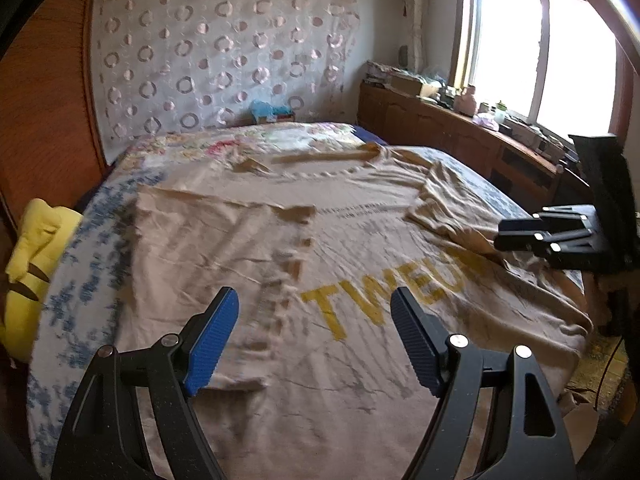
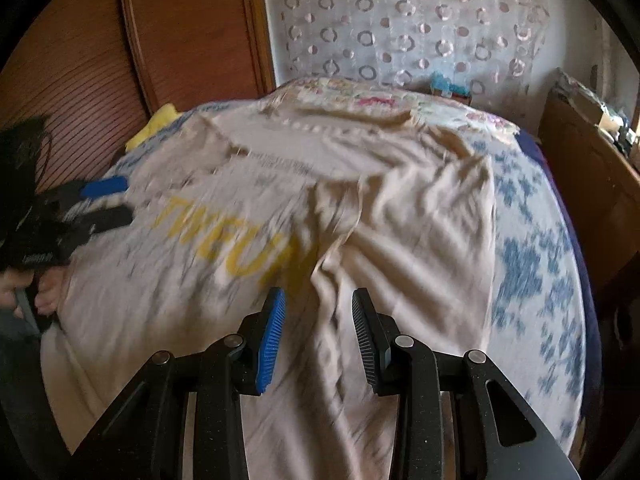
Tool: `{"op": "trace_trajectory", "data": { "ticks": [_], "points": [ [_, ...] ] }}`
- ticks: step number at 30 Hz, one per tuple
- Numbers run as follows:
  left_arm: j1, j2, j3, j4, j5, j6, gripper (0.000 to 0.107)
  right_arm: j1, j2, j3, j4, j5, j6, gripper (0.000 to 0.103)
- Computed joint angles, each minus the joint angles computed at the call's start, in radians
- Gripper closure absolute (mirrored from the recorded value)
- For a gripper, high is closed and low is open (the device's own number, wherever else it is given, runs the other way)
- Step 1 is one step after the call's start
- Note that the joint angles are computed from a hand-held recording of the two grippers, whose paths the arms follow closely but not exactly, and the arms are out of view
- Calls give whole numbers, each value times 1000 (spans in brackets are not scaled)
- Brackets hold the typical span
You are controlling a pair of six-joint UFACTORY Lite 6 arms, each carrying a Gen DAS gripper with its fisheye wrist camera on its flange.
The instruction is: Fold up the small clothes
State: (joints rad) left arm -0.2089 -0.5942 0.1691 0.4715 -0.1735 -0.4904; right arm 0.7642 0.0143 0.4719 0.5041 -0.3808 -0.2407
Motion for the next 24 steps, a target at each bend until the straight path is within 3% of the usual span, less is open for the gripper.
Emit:
{"op": "trace_trajectory", "data": {
  "ticks": [6,12,14,18,24],
  "points": [
    [118,-33,0,122,-20,-61,28,-82,186,207,-111,40,48,67],
    [280,31,28,450,-99,-304,28,-91,402,451,0,112,-97,67],
    [309,38,31,488,-111,-326,28,-93,455,515,87,133,-184,67],
    [352,58,39,527,-129,-346,28,-90,481,556,93,146,-181,67],
    [382,88,58,546,-144,-344,28,-63,496,577,-104,168,-2,71]
  ]
}}
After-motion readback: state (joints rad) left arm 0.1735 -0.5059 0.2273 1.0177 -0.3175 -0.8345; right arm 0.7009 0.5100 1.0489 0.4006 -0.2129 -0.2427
